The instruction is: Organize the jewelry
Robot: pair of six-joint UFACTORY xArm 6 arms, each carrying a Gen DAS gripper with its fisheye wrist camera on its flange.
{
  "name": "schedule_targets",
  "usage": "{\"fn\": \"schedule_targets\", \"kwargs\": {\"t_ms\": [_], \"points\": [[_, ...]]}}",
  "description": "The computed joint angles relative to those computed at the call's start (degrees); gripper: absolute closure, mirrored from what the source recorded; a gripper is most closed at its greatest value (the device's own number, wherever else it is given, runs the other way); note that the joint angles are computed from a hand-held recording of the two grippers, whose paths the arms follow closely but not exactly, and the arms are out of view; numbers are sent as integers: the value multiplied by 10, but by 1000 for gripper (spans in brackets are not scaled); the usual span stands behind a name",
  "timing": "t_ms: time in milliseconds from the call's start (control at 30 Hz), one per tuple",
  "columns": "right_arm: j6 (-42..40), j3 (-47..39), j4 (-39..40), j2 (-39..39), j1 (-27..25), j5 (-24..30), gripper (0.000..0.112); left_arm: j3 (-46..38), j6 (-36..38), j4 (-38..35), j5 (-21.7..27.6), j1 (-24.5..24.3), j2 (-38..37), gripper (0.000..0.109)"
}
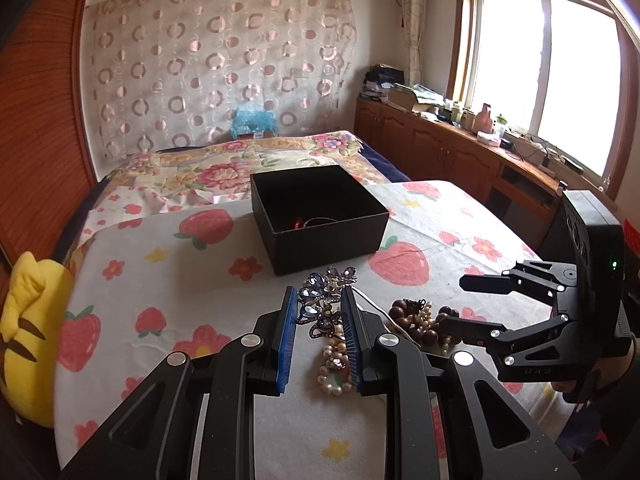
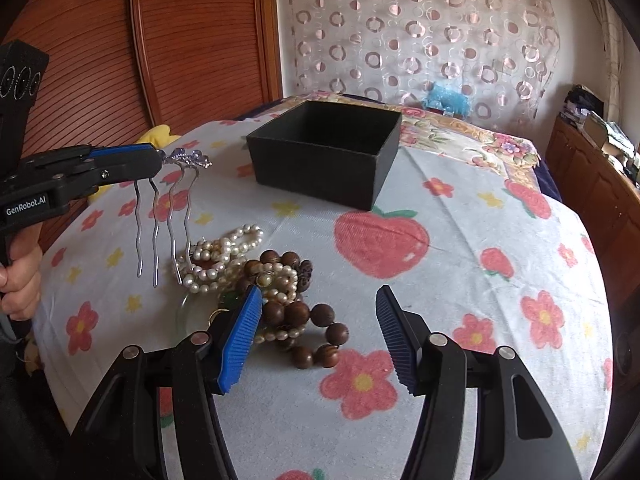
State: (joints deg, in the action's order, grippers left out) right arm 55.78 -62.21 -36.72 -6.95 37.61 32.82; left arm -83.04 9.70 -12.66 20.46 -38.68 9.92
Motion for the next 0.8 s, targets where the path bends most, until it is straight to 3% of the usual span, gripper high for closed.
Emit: {"fn": "schedule_targets", "kwargs": {"t_ms": [233,533,800], "points": [[-25,-14,12,15,9,-11,55,14,-11,1,-4,4,-8,88],[-39,21,33,-21,-11,16,60,20,-5,-9,-2,5,-9,88],[-110,14,110,1,-25,-3,76,22,-7,-5,-6,3,-10,88]]}}
